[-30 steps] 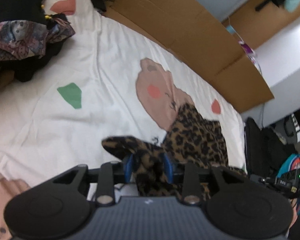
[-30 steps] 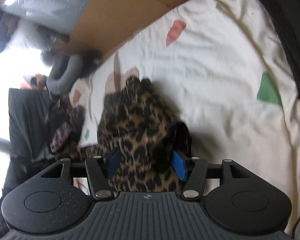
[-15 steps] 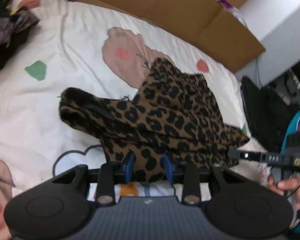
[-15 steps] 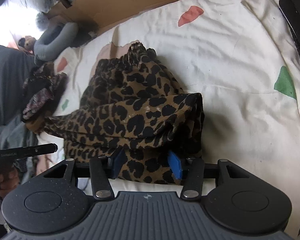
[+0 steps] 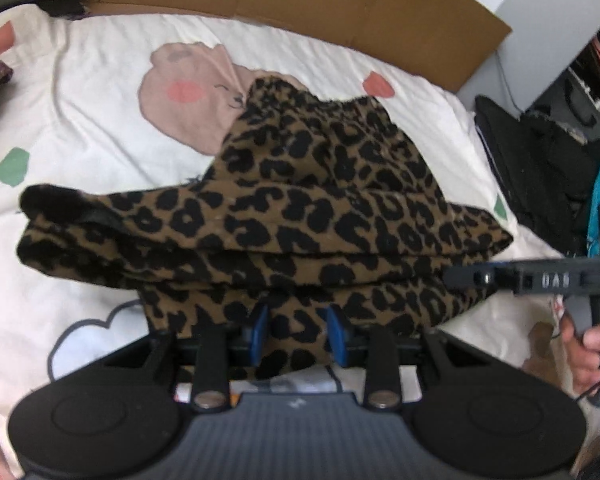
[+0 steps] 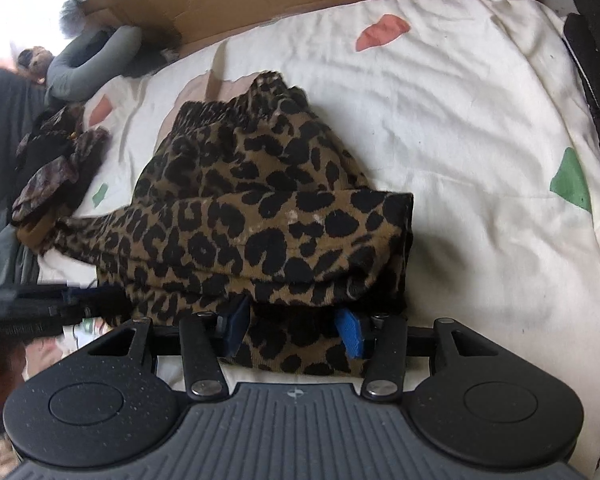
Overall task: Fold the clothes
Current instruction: 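Open both grippers and release the folded skirt onto the sheet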
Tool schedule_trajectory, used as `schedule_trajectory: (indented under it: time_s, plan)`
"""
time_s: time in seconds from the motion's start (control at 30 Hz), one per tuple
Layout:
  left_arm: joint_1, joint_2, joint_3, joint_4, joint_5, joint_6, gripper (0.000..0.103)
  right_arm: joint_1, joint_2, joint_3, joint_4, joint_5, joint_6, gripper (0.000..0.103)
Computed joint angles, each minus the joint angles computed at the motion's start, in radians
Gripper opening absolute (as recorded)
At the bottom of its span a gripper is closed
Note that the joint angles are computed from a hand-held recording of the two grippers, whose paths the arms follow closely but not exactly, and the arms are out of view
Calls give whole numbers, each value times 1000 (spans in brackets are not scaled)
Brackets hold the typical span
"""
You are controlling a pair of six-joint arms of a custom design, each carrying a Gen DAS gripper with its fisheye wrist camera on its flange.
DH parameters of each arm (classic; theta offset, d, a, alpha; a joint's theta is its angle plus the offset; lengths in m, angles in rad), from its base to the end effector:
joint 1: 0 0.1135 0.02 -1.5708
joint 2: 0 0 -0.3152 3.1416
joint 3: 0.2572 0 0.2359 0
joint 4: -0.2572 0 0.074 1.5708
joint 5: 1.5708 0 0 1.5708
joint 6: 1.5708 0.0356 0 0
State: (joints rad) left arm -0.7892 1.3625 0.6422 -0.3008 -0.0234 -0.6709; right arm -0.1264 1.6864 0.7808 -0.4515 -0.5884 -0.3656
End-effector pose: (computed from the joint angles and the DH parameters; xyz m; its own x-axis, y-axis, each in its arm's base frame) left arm 0.1578 -0.1578 0.2231 -0.9063 0.0309 -0.4216 0.1757 0.9346 -0.3092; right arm 0.2667 -0.0140 0.1829 -0.9011 -0.1853 -0.3920 -0.3577 0.8286 0.4307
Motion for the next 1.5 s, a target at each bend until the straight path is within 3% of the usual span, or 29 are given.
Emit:
schedule_trajectory:
  time_s: [0.2,0.73,1.2,1.5]
  plan:
    - [5,22,5,-4,-3,26,33,52,-1,5,50,35,55,54]
    - [99,101,84,21,7,106,32,48,30,91,34,-21,56,54]
    - [199,148,200,19,-27,216,32,97,75,206,67,-4,96,54]
    - [238,110,243,-21,-36,260,32,54,56,221,79,-25,109,54]
